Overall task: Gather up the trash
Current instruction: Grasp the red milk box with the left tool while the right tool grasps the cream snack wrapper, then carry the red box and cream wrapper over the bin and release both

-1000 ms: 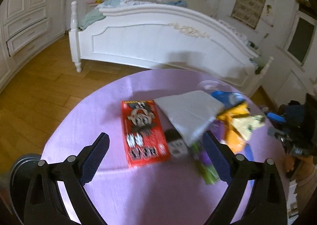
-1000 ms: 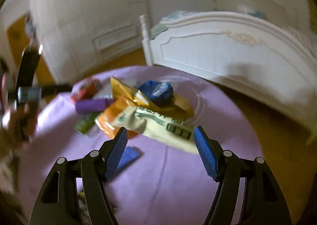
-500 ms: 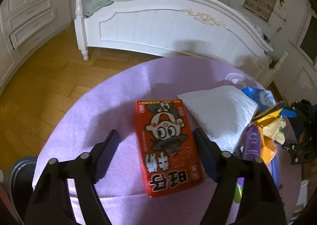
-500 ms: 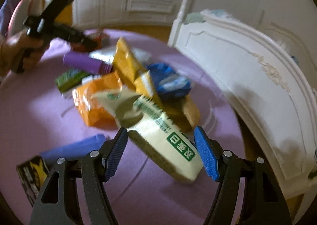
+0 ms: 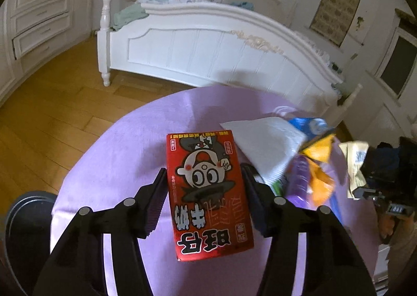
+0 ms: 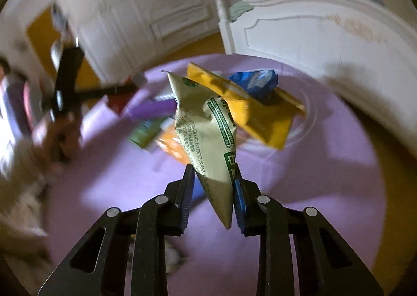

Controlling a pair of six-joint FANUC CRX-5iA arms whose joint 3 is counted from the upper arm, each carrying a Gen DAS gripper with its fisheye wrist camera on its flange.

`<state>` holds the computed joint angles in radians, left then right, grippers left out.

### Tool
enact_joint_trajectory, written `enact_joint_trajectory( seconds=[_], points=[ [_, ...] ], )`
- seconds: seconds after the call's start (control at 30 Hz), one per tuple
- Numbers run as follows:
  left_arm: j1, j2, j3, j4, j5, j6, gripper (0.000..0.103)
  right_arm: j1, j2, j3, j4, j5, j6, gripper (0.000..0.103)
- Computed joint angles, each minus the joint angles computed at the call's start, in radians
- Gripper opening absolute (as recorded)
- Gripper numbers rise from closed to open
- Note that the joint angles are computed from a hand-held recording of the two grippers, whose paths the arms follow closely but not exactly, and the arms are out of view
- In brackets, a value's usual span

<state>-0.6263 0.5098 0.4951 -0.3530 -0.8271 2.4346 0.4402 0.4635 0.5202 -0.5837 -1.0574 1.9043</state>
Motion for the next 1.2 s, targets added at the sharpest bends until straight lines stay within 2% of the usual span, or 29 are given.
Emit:
enact_joint_trajectory(
  seconds=[0.2,0.3,0.53,0.77,0.93,1.07,1.2],
  points=[
    [-0.057,-0.11,-0.108,-0.09,0.062,0.102,0.055,-0.071,-0.066,-0.069,-0.313,-0.001,-0.065,0.029],
    [-0.089,-0.163,-0.157,-0.154,0.081,0.169,0.055,-0.057,-0.086,-0.089,-0.367,0.012,-0.099,0.029],
    [-0.167,-0.273,-0.255,-0.322,0.059,0.344,0.055,0.037,-0.084,-0.063,-0.354,0.038,-0.186,0.029],
    [-0.222,-0.399,-0.394,-0.463,-0.021,0.555,0.055,0.145,-0.006,0.055,-0.297,0.01,-0.26,0.029],
    [-0.238,-0.466,-0.48,-0.504,-0.075,0.644,0.055,0.226,0.075,0.166,-0.247,-0.019,-0.312,0.029],
    [-0.236,-0.521,-0.567,-0.524,-0.093,0.733,0.055,0.286,0.155,0.29,-0.197,-0.055,-0.36,0.029],
    [-0.213,-0.554,-0.625,-0.507,-0.08,0.759,0.054,0.347,0.306,0.526,-0.135,-0.137,-0.421,0.029]
  ],
)
